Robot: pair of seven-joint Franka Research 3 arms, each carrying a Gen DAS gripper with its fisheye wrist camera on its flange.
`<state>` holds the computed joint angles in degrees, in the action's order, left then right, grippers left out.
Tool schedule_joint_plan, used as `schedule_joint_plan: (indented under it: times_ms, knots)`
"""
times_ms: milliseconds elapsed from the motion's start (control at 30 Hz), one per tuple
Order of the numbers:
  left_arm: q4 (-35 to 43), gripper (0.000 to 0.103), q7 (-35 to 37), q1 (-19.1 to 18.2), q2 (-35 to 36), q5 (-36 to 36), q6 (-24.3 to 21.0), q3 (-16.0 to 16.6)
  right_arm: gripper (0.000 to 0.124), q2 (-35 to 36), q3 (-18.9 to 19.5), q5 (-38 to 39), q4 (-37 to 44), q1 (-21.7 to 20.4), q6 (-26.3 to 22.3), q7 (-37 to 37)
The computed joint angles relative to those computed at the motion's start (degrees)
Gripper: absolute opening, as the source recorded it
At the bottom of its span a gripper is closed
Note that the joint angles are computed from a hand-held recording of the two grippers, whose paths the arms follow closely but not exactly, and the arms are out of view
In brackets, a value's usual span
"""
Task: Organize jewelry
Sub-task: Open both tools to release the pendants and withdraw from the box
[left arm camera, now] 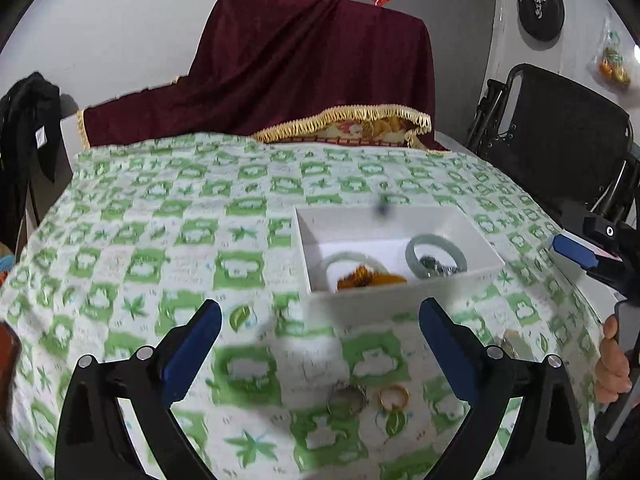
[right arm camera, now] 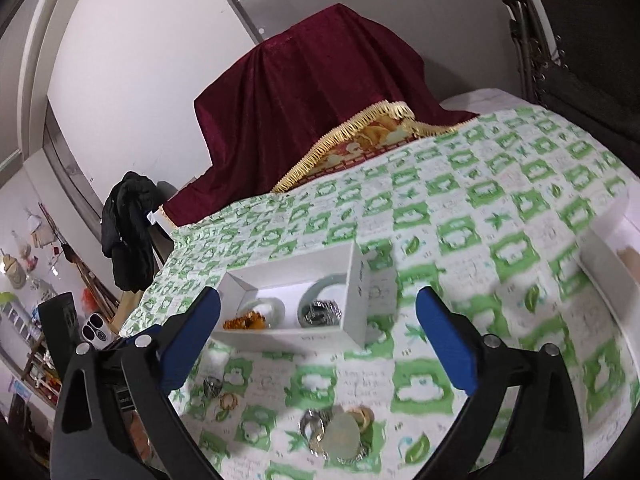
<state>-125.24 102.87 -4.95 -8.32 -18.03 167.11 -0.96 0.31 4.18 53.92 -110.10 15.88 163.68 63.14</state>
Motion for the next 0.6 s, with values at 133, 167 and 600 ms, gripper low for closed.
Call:
schedule_joint_plan:
  times_ms: [133,167,600]
  knots:
    - [-2.0,0.099,0.1,-0.3,-1.2,-1.1,-1.3,0.2,0.096,-2.7,-0.1,-1.6,-4.1,0.4,1.0,-0.2]
    - [-2.4,0.099,0.1,-0.4,-1.5,-1.1,-1.6,0.3,0.096,-3.2,-0.2,-2.6,-4.9,0.6,0.9,0.1]
    - [-6.6,0.099,-5.7,-0.6,-4.8,1.6,-3.0,1.8,0.059,-8.2,0.2,-22.5,-13.7,0.7,-0.2,8.5]
